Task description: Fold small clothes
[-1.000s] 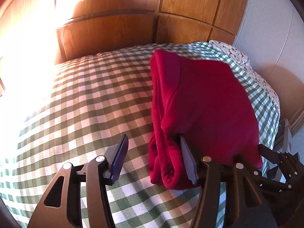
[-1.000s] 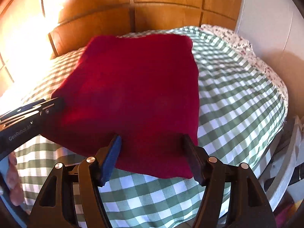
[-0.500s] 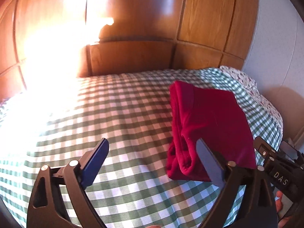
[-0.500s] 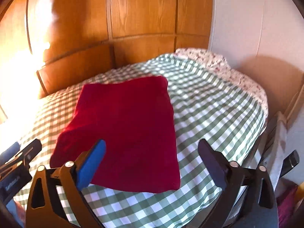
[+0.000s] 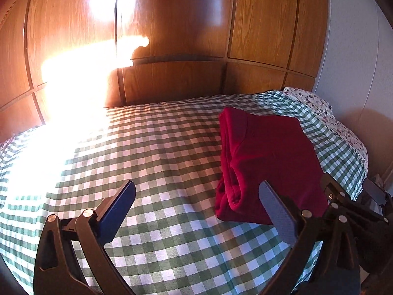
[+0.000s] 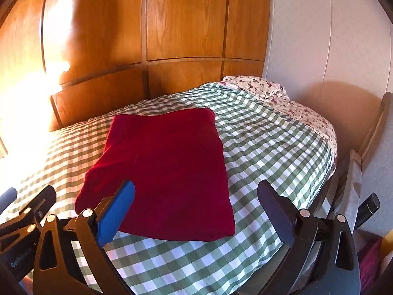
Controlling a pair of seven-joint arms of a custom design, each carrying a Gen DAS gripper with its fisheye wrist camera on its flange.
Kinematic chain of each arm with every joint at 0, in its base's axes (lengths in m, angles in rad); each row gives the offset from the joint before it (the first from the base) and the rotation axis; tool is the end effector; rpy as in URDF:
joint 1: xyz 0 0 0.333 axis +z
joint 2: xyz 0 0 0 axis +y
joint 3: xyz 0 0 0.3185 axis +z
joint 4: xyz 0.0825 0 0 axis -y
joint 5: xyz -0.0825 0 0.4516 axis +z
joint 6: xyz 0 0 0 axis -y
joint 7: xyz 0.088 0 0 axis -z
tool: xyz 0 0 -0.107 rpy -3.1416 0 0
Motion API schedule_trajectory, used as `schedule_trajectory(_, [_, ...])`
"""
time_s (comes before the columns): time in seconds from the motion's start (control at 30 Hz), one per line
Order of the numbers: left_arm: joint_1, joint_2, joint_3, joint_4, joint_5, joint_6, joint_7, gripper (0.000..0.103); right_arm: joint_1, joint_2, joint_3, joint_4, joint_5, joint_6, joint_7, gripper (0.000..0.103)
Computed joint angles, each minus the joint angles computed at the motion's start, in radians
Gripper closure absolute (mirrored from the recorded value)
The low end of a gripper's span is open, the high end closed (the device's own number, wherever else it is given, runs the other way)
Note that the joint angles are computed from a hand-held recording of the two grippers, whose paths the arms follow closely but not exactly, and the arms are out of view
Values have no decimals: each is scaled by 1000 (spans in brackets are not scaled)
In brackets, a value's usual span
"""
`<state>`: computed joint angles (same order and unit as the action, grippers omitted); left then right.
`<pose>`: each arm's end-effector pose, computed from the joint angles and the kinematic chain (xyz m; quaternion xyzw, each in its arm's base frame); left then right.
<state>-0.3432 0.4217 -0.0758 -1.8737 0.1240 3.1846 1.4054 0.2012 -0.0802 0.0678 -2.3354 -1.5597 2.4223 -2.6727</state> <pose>0.6704 -0.3051 0.3538 -0.5141 0.7417 -0.3737 0.2142 0.5468 0.1462 0.3478 -0.4156 0.7524 -0.4527 0.2371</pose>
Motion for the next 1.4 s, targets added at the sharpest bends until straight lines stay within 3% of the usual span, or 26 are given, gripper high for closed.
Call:
schedule_trajectory(0.2, [-48,-13,55,-14,1,17,-34,3,0,-2,0,-9,9,-19,0,4])
schedule_trajectory(0.5, [-37,-14,36,-11,9,1,-38,3,-2,2,-2,-11,0,-5,12,4])
schedule_trajectory(0.73, [-72,-16,75,-13,29,2,-68,3,-4,-3,-3,-17,-2,-4,31,4])
schedule_trajectory(1.13, [-92,-34,93,-33,34,25,-74,3,-8,-16,0,-32,-8,11,52,4])
schedule_trajectory(1.4, [-153,-48,159,-47,35,38,-89,3,-11,-17,0,-32,-14,24,57,4])
